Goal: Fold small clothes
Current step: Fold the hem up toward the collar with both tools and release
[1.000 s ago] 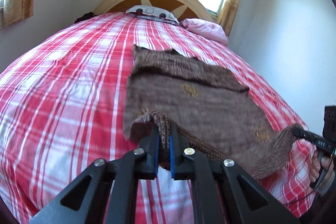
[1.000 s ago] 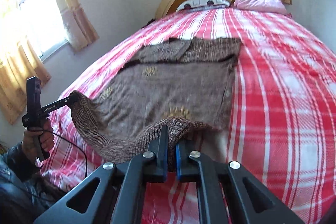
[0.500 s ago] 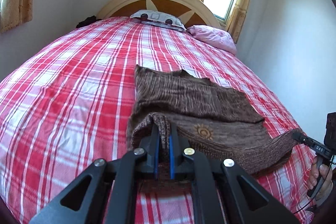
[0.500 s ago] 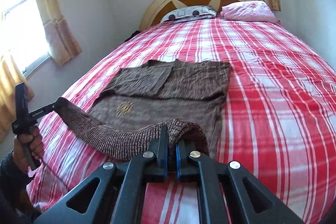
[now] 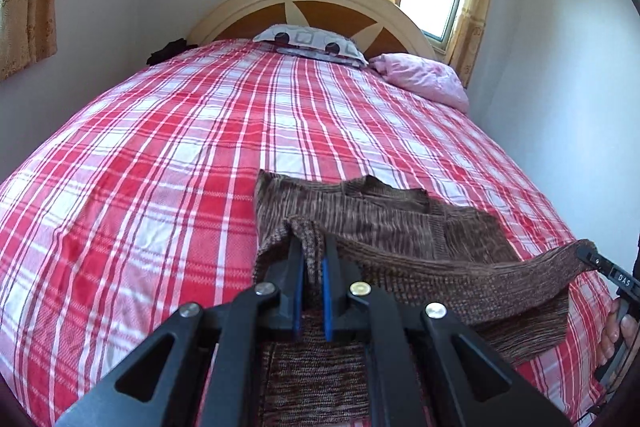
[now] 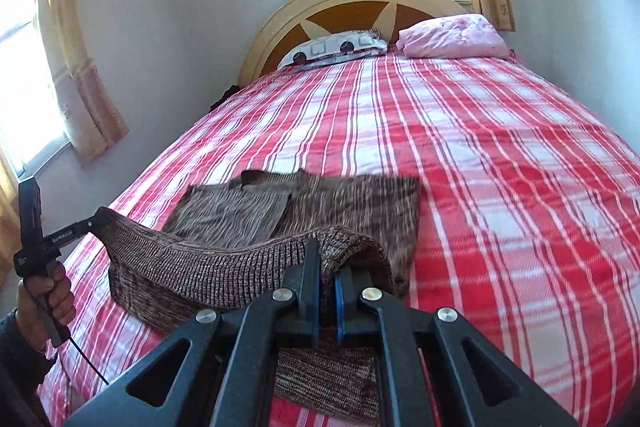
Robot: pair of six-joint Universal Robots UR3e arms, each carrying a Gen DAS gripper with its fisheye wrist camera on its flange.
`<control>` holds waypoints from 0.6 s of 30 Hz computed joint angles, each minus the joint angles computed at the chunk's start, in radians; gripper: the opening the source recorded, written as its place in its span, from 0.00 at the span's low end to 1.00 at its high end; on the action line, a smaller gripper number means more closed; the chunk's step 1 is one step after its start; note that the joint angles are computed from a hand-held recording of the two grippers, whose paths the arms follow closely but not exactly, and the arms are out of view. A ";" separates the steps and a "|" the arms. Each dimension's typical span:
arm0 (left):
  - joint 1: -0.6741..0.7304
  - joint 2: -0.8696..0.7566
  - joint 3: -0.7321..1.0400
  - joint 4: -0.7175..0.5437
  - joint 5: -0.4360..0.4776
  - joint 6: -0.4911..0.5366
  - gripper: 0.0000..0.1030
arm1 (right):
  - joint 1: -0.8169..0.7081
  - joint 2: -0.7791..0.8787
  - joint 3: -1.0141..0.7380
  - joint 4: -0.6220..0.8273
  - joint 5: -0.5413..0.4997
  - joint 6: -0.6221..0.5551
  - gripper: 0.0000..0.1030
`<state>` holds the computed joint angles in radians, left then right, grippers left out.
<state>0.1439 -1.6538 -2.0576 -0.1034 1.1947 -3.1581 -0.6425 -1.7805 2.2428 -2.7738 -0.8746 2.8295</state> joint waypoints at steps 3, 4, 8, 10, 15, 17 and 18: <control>-0.030 -0.100 0.108 -0.007 0.043 -0.026 0.07 | 0.045 0.122 -0.096 -0.059 -0.040 0.052 0.05; -0.042 -0.139 0.152 -0.012 0.063 -0.033 0.07 | 0.064 0.163 -0.131 -0.074 -0.057 0.067 0.05; -0.076 -0.272 0.311 -0.056 0.110 -0.049 0.07 | 0.130 0.316 -0.275 -0.104 -0.124 0.110 0.05; -0.089 -0.330 0.380 -0.075 0.134 -0.052 0.07 | 0.155 0.390 -0.344 -0.102 -0.154 0.131 0.05; -0.112 -0.471 0.553 -0.141 0.162 -0.067 0.07 | 0.188 0.549 -0.486 -0.083 -0.198 0.159 0.05; -0.127 -0.518 0.615 -0.167 0.181 -0.064 0.07 | 0.195 0.618 -0.556 -0.049 -0.208 0.164 0.05; -0.134 -0.538 0.643 -0.179 0.190 -0.063 0.07 | 0.200 0.652 -0.592 -0.035 -0.216 0.168 0.05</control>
